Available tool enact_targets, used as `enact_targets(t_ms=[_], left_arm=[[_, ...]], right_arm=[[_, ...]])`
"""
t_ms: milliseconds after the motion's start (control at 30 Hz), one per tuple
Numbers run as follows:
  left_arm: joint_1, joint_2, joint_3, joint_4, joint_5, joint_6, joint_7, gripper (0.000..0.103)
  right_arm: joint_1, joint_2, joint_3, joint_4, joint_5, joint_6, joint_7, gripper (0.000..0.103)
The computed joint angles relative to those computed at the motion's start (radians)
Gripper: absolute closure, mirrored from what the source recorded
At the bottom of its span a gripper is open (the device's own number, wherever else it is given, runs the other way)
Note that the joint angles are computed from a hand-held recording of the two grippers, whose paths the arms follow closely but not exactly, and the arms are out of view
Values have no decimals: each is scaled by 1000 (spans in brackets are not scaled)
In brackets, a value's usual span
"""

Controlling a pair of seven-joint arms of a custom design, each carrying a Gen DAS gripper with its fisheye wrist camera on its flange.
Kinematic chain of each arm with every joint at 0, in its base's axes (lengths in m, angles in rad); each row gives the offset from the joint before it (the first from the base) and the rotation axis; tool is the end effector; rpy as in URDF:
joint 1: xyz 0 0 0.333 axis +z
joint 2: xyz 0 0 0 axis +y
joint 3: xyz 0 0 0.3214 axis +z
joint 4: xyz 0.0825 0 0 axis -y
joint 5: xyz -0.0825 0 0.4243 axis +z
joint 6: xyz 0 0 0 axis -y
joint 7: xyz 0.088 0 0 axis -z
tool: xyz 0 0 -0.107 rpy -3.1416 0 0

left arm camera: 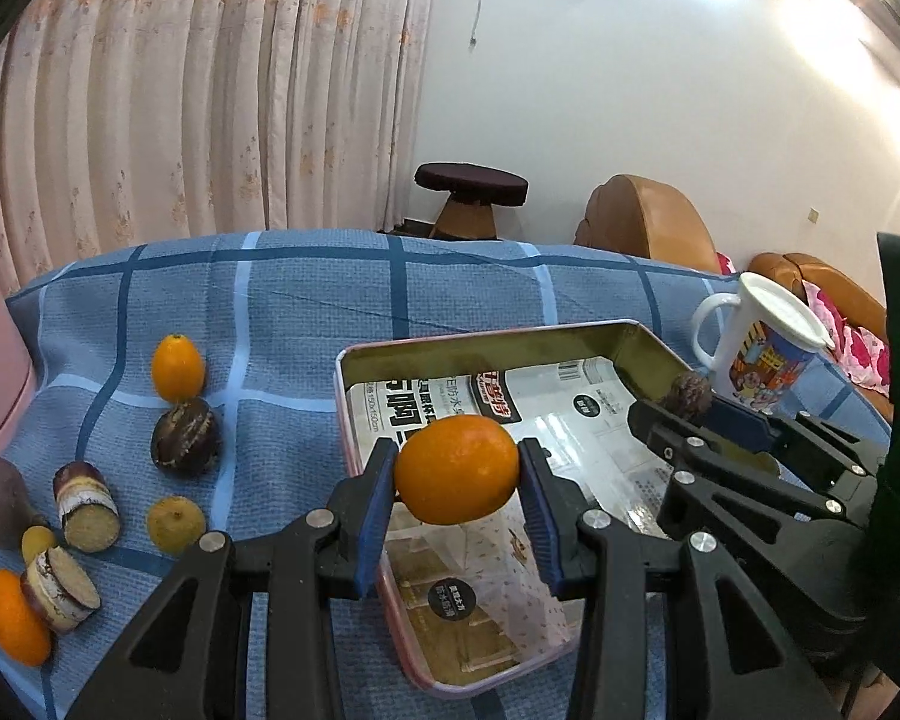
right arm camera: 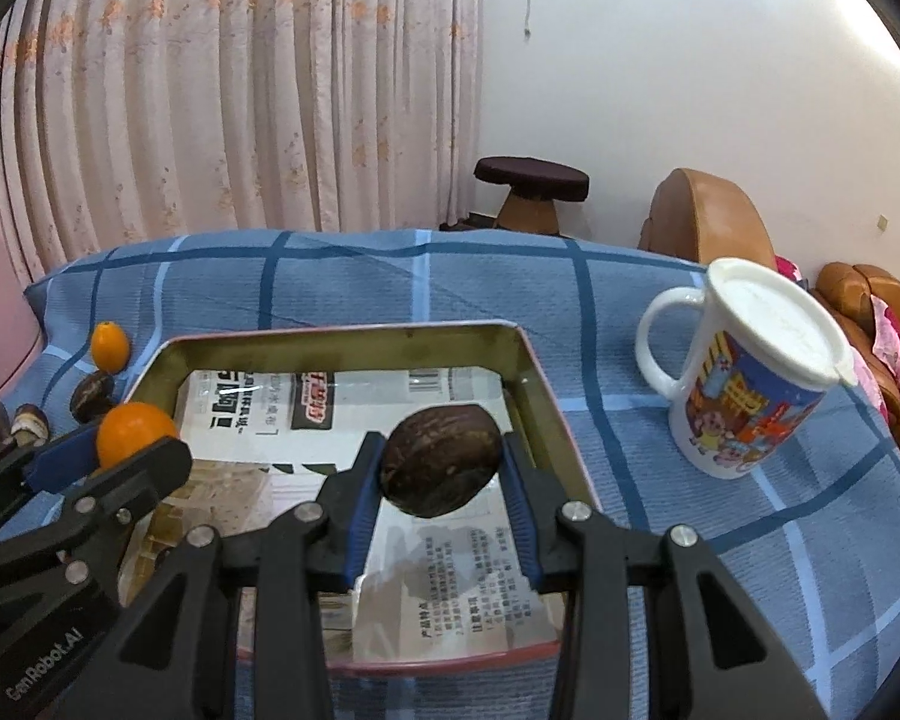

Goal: Organize fruits
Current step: 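Carry the orange in the left gripper while the right gripper carries the brown fruit over the pink tin, then open the left gripper to drop the orange into the tin while the right gripper releases the brown fruit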

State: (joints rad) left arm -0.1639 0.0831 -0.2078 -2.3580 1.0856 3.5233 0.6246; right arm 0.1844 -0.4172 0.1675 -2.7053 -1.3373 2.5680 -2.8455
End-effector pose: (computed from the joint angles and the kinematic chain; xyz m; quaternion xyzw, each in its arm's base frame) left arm 0.4567 -0.2925 0.3637 -0.4035 0.7953 -0.4328 0.1319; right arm 0.3958 0.1568 0.3525 -0.4889 0.7531 -0.3806 0.2211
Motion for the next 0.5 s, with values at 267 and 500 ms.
enact_targets(t_ms=[267,500], left_arm=[[0,6,-4,10,7,-9,-15,60],[-23,-14,8,-43,-138,28,106,52]], right_arm=[[7,-9,11,-1,-28,-24,38,37],[10,-49,24,-21,-42,-63,96,23]])
